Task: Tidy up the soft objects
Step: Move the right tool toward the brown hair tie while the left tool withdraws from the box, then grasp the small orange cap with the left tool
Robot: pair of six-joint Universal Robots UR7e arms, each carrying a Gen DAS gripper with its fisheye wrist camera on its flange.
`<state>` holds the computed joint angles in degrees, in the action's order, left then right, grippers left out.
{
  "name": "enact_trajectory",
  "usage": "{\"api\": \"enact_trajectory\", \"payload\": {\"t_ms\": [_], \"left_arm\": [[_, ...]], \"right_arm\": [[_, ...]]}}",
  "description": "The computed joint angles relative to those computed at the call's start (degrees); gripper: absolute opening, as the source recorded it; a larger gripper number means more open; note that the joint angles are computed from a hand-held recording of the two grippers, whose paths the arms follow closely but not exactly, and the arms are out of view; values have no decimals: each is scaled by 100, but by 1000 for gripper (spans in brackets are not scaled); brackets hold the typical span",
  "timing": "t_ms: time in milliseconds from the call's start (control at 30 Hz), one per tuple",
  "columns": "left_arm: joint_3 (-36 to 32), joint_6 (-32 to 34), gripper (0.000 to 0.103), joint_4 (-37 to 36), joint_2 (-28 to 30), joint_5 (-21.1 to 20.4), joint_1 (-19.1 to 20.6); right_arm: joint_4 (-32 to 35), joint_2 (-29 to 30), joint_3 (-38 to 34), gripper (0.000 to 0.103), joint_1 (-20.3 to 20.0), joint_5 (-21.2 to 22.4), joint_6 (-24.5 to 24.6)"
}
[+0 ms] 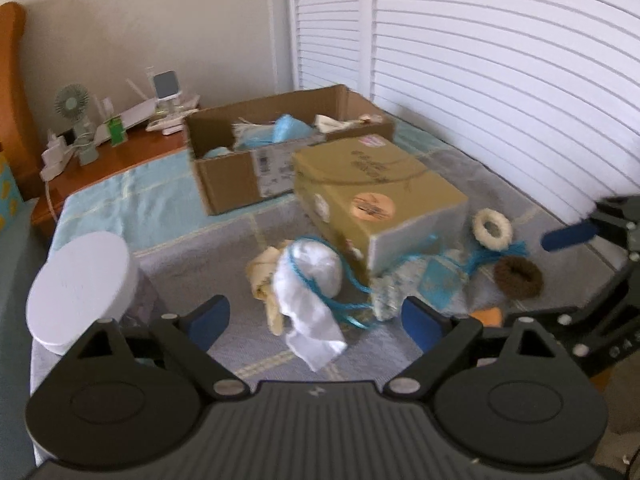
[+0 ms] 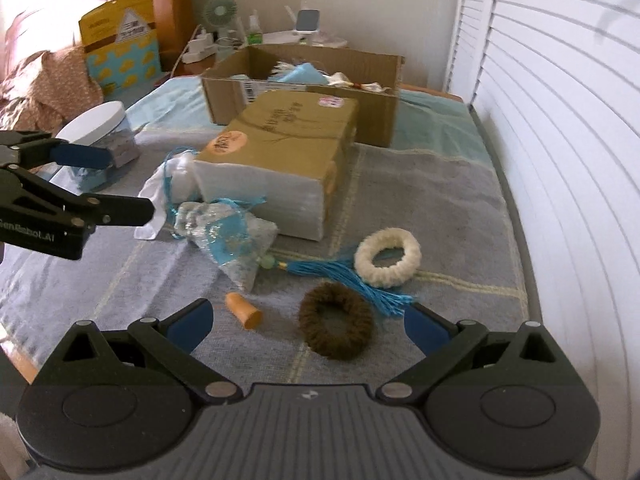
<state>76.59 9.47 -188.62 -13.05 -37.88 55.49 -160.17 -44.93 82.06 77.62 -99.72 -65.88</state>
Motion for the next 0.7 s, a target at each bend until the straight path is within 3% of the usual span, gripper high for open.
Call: {"api": "enact_trajectory", "payload": {"t_ms": [400,500,567,700], "left_arm": [[-86,-303,89,497,160,-473,-130],[-167,-444,79,684,212,-517,-167],[-215,-568,65,829,232,-591,-185],[-326,-778,58,1006,286,-787,-194]], "right_arm": [[-476,-6,103,103,-157,-198,-95],[-662,-32,210,103,-215,-173,-237],[-706,-73,279,103,-268,-43,-314],[-819,-140,409,103,-340,124,-296]]}}
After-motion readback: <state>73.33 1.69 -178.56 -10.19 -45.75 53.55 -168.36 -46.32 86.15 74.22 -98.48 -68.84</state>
